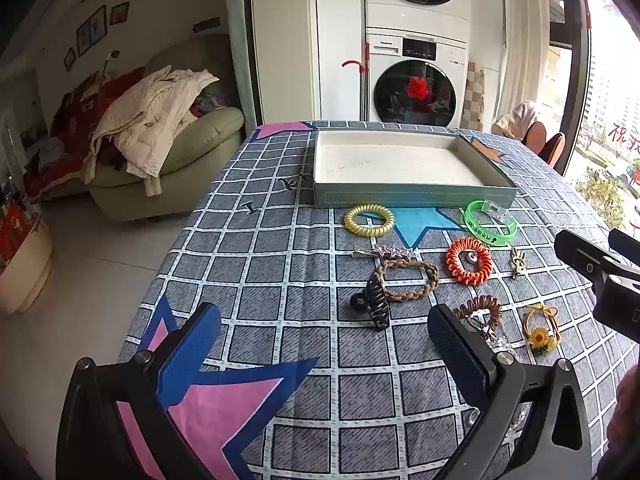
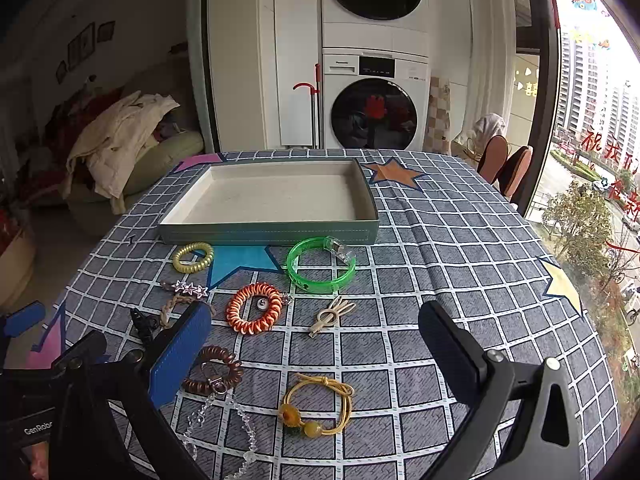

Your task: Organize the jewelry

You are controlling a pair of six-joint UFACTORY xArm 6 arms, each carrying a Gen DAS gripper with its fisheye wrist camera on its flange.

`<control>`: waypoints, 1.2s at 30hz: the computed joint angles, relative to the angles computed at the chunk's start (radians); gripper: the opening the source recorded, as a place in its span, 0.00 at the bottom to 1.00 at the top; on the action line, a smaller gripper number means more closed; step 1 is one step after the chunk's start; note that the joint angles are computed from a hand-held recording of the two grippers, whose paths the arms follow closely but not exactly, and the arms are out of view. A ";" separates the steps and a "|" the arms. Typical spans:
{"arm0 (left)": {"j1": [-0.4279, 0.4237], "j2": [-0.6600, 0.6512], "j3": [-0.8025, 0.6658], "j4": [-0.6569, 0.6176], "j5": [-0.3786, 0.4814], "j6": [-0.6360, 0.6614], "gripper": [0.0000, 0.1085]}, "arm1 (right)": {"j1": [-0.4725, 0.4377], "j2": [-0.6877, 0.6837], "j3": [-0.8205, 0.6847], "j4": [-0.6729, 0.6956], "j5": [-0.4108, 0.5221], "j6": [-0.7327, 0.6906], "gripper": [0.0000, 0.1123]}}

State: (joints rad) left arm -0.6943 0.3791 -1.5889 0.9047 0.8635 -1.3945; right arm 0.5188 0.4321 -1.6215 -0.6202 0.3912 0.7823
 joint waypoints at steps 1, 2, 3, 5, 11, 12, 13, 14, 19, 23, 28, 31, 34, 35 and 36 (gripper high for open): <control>0.000 -0.001 0.001 -0.001 0.000 0.001 0.95 | 0.002 -0.001 0.000 0.000 0.001 0.002 0.92; 0.001 -0.001 0.001 -0.001 -0.001 0.001 0.95 | 0.001 -0.001 0.001 -0.001 0.000 0.004 0.92; 0.001 -0.001 0.001 -0.001 -0.001 0.001 0.95 | 0.002 -0.002 0.002 -0.004 0.000 0.007 0.92; 0.001 -0.001 0.000 -0.003 -0.001 0.004 0.95 | 0.002 0.000 0.000 -0.002 0.003 0.006 0.92; 0.005 -0.004 0.003 -0.004 -0.003 0.002 0.95 | 0.001 -0.001 0.000 0.005 0.004 0.000 0.92; 0.006 -0.005 0.005 -0.002 -0.005 0.000 0.95 | 0.000 -0.001 0.000 0.001 0.002 0.002 0.92; 0.006 -0.005 0.004 -0.003 -0.005 0.001 0.95 | 0.000 -0.003 0.003 -0.004 0.000 0.006 0.92; 0.006 -0.005 0.003 -0.005 -0.004 0.004 0.95 | 0.000 -0.002 0.002 -0.005 0.001 0.007 0.92; 0.006 -0.002 -0.002 -0.011 -0.005 0.011 0.95 | 0.000 -0.003 0.002 -0.003 0.000 0.006 0.92; 0.005 0.000 -0.005 -0.008 -0.002 0.007 0.95 | 0.000 -0.003 0.001 -0.002 0.000 0.007 0.92; 0.006 0.001 -0.007 -0.017 -0.002 0.009 0.95 | 0.000 -0.004 0.001 -0.001 0.001 0.007 0.92; 0.006 0.002 -0.007 -0.022 0.000 0.012 0.95 | 0.000 -0.004 0.001 -0.001 0.001 0.006 0.92; 0.005 0.001 -0.006 -0.022 0.000 0.012 0.95 | -0.001 -0.004 0.001 -0.002 0.002 0.007 0.92; 0.006 0.000 -0.005 -0.023 -0.001 0.012 0.95 | -0.001 -0.005 0.002 0.002 0.003 0.005 0.92; 0.006 0.000 -0.005 -0.023 -0.001 0.012 0.95 | -0.001 -0.006 0.004 0.003 0.001 0.005 0.92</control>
State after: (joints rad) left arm -0.6886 0.3794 -1.5938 0.8816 0.8627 -1.3828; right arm 0.5175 0.4259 -1.6176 -0.6170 0.3926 0.7873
